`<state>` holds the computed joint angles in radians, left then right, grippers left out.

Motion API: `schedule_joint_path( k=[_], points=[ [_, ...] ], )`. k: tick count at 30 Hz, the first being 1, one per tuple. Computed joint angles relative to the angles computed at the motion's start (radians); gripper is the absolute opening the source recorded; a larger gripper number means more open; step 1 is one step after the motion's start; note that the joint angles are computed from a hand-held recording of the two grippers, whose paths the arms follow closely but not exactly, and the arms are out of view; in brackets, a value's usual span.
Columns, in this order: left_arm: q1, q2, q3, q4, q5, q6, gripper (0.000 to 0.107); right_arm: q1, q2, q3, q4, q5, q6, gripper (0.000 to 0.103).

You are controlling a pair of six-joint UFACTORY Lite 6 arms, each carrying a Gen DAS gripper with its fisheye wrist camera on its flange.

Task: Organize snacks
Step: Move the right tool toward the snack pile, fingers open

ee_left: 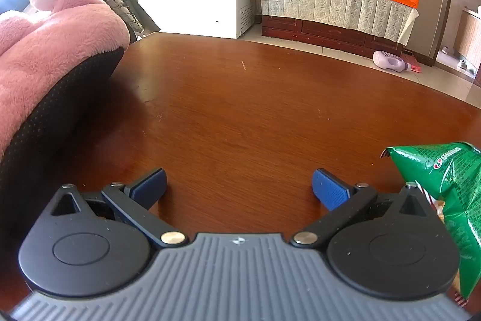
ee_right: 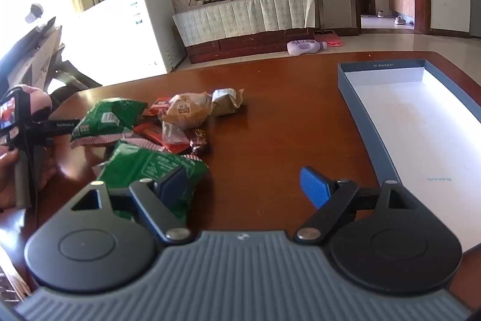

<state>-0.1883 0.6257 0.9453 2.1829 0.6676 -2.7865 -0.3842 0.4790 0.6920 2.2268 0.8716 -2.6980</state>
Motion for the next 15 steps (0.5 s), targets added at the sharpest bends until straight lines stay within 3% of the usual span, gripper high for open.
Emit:
schedule_joint_path(
  k=[10,15],
  points=[
    [-0.001,0.000,-0.001,0.000,0.003,0.001,0.103,0.057,-0.066,0.006,-0.006,-0.032,0.082,0.084],
    [0.018,-0.033,-0.003,-0.010,-0.078,0.054,0.103,0.039,-0.021,0.052,-0.024,0.003,0.133,0.084]
  ],
)
